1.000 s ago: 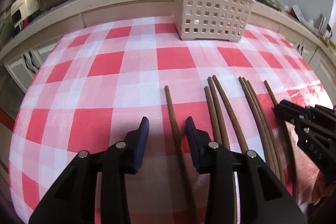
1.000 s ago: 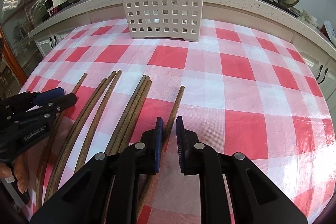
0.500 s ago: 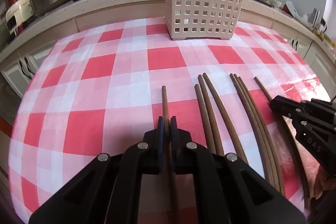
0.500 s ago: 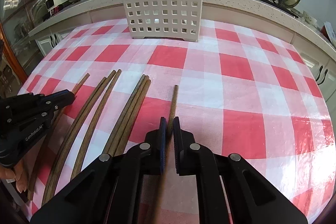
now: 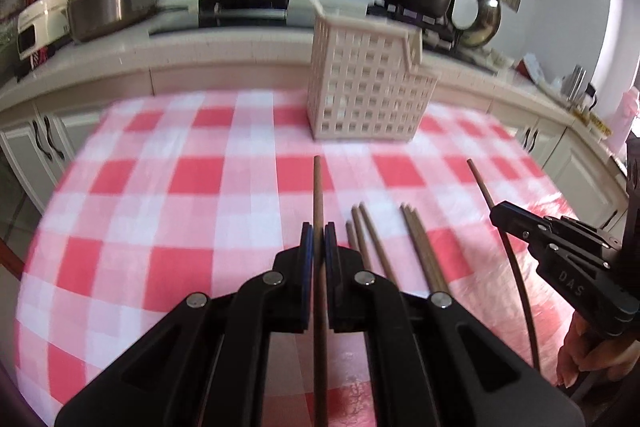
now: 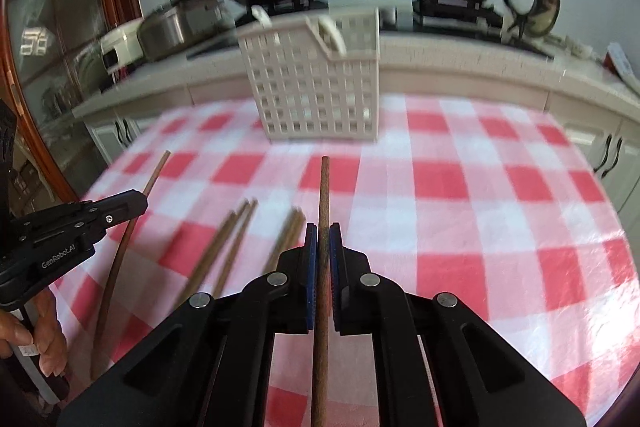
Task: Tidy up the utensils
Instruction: 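Lift both chopsticks upright and lower them into the white basket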
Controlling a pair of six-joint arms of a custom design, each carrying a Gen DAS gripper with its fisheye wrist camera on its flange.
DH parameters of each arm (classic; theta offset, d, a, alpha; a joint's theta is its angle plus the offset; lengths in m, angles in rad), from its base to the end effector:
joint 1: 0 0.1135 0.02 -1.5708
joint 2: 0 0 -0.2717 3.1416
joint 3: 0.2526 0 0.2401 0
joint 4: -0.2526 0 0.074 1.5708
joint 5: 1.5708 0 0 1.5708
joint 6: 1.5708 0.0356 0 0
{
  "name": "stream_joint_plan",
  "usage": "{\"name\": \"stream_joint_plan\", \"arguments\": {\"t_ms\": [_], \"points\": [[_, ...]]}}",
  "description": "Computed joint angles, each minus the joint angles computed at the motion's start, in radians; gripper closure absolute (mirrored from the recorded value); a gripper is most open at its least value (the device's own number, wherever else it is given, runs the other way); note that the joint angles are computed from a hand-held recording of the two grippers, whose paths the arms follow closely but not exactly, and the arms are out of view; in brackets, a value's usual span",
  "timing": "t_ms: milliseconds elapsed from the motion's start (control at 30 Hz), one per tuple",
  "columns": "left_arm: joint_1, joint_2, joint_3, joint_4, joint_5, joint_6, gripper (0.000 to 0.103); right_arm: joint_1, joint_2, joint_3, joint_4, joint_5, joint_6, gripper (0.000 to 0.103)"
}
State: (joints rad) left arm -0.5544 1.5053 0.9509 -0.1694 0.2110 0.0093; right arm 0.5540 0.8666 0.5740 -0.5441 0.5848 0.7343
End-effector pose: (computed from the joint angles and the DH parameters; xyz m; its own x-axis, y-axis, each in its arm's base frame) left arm 0.2622 -0.1711 0.2412 -0.5570 0.3556 -0.7506 0.6534 0.7455 -0.1317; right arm 0.1408 0.0640 0.2340 -0.5519 0.3156 -0.7719 0.3309 0.9325 0.1447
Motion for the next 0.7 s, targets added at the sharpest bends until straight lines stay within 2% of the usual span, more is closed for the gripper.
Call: {"name": "stream_joint_plan", "arguments": {"t_ms": [167,233,567,700], "points": [[0.013,-0.099,-0.015,0.021,0.038,-0.001,0.097,0.048,-0.046,0.064,-0.039,0.068,-0.028,0.096],[0.006,-0.143,-0.022,0.035,0.041,-0.004,0.097,0.096,-0.044,0.105,-0.061,0.127,-0.035,0.096],[-0.011,-0.306,-0.036,0.036,0.012,-0.008,0.097,0.331,-0.025,0.268,-0.190,0.415,0.002,0.096],[-0.014,-0.341,-0.034,0.032,0.005,-0.003,0.098,0.368,-0.018,0.301,-0.228,0.460,0.013,0.097]]}}
